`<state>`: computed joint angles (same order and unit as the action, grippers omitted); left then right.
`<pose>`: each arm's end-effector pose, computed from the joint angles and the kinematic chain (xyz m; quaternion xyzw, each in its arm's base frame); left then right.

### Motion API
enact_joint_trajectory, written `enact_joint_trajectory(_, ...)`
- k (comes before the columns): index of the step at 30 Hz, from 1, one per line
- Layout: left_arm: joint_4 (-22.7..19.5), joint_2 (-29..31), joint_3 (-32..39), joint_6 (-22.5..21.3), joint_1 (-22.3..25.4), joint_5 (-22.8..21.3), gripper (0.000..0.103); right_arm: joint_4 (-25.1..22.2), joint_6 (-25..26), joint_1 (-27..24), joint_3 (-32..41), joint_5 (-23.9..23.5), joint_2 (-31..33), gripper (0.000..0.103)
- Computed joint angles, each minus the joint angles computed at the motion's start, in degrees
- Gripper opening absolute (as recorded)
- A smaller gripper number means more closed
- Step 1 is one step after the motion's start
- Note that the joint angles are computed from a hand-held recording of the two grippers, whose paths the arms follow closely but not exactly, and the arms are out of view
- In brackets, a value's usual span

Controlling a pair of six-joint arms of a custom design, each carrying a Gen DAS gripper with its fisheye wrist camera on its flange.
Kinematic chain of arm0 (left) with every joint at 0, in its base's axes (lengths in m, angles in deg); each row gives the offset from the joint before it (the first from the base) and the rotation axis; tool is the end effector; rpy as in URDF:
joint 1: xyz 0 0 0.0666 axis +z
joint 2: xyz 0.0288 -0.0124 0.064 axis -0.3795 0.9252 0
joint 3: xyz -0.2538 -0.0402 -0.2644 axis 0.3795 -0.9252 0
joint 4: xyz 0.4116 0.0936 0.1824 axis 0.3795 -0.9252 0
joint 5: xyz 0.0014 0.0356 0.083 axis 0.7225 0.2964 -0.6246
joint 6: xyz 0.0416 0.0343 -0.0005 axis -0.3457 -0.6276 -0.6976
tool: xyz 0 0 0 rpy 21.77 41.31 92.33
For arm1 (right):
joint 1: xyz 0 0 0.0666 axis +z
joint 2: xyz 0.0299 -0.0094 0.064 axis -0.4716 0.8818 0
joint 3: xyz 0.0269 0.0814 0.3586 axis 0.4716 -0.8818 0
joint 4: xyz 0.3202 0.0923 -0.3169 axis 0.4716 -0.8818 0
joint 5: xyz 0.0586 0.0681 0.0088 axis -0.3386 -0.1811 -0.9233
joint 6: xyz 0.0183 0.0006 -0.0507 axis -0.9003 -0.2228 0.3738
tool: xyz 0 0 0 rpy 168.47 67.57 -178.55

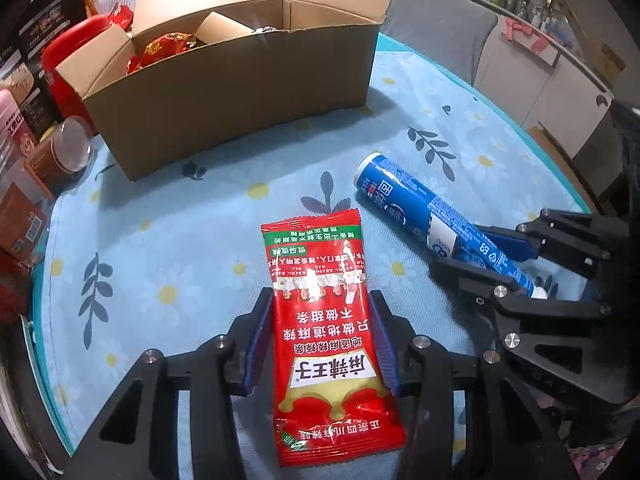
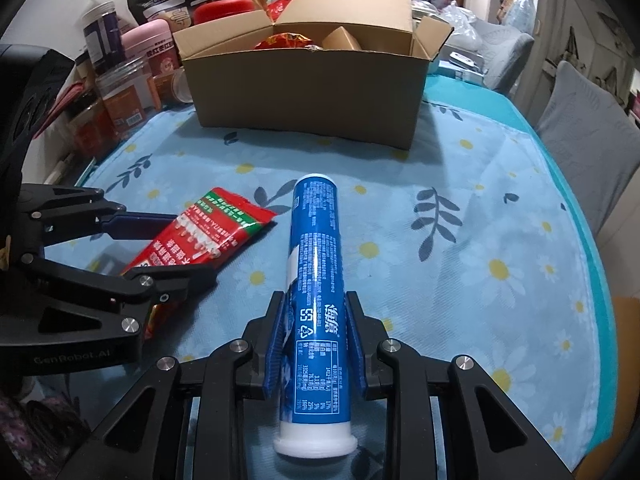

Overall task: Organize snacks
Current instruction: 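Lift the red sauce packet with the left tool while the right tool lifts the blue tube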

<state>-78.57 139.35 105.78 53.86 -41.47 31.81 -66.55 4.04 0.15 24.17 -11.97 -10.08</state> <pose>0.5092 -0.1809 0.3202 0.1583 0.9538 -0.0878 0.2399 0.4681 0.2505 0.3263 -0.1803 0.9361 0.0795 0.2912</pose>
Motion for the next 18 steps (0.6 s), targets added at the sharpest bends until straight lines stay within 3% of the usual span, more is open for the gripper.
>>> enact_joint_trajectory(4, 0.23, -0.66, -0.37, 1.27, 0.70, 2.02, 0.045, 0.02, -0.72, -0.14, -0.10, -0.83, -0.40, 0.028)
enact_joint_trajectory(18, 3.04, -4.14, -0.56, 1.77, 1.61, 2.84, 0.045, 2.58, -1.91, 0.37, 0.12, -1.41, -2.49, 0.028)
